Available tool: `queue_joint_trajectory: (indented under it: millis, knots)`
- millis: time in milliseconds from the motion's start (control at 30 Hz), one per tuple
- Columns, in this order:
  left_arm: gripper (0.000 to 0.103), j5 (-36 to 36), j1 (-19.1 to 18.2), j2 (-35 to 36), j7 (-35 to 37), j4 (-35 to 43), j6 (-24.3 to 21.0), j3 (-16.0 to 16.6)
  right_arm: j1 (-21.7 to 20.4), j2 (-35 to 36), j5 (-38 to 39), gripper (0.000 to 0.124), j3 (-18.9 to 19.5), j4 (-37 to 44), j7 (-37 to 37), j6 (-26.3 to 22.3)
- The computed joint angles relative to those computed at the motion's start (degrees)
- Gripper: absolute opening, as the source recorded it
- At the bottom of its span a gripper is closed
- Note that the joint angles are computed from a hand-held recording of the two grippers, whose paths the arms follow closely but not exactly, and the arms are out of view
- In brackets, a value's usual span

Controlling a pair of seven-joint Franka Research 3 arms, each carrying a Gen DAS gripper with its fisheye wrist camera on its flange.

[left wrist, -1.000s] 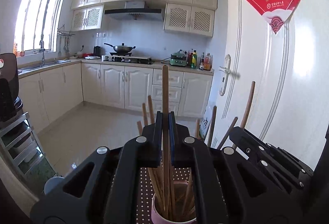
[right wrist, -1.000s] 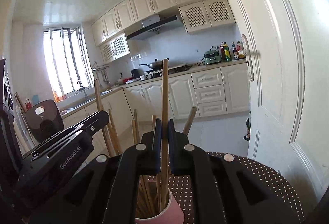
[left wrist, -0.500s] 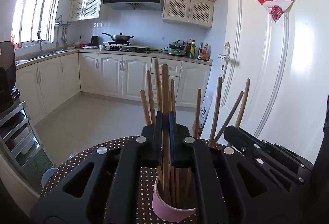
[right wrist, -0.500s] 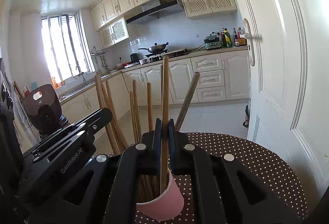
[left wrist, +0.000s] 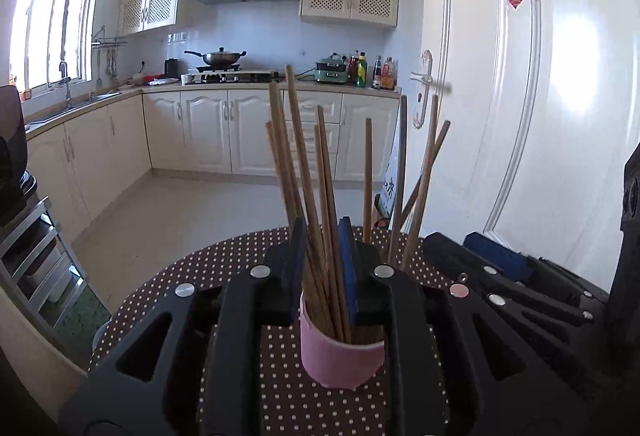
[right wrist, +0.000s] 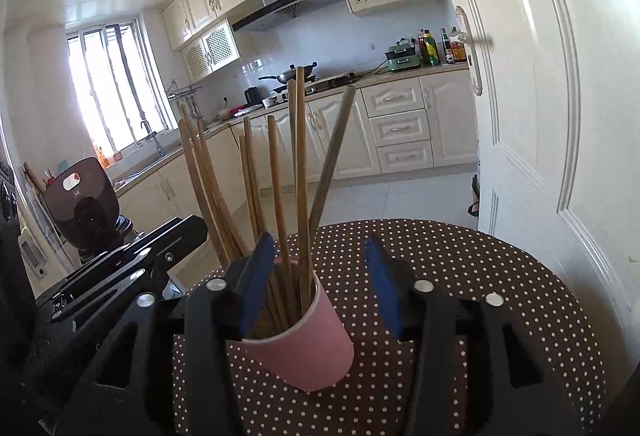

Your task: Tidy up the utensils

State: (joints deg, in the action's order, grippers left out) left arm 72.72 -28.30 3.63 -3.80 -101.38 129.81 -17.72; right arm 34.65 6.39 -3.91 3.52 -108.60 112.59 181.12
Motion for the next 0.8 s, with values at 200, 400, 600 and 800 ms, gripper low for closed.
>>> queue_joint_trajectory:
  millis: [200, 400, 600, 800]
  knots:
    - [0.042, -0.9, -0.9, -2.1, -0.6, -2.8, -2.7, -1.3, 1.6, -3.9, -13.9, 0.061, -3.3, -3.8, 11.6, -0.5]
    - [0.049, -1.2, -1.9, -4.2, -2.9, -5.1, -8.4, -3.5, -2.3, -8.7, -22.2, 0.077, 0.2, -7.8, 19.2, -2.6]
    - [0.055, -2.7, -2.6, -6.6, -3.5, -7.1, -11.4, -5.5, -10.2, -14.7, -34.0, 0.087, 7.7, -12.0, 27.5, -3.5]
    - [0.063, -4.9, -3.2, -9.3, -3.1, -9.1, -13.5, -7.2, -17.2, -19.7, -36.7, 0.092, 15.1, -15.6, 29.0, -2.3]
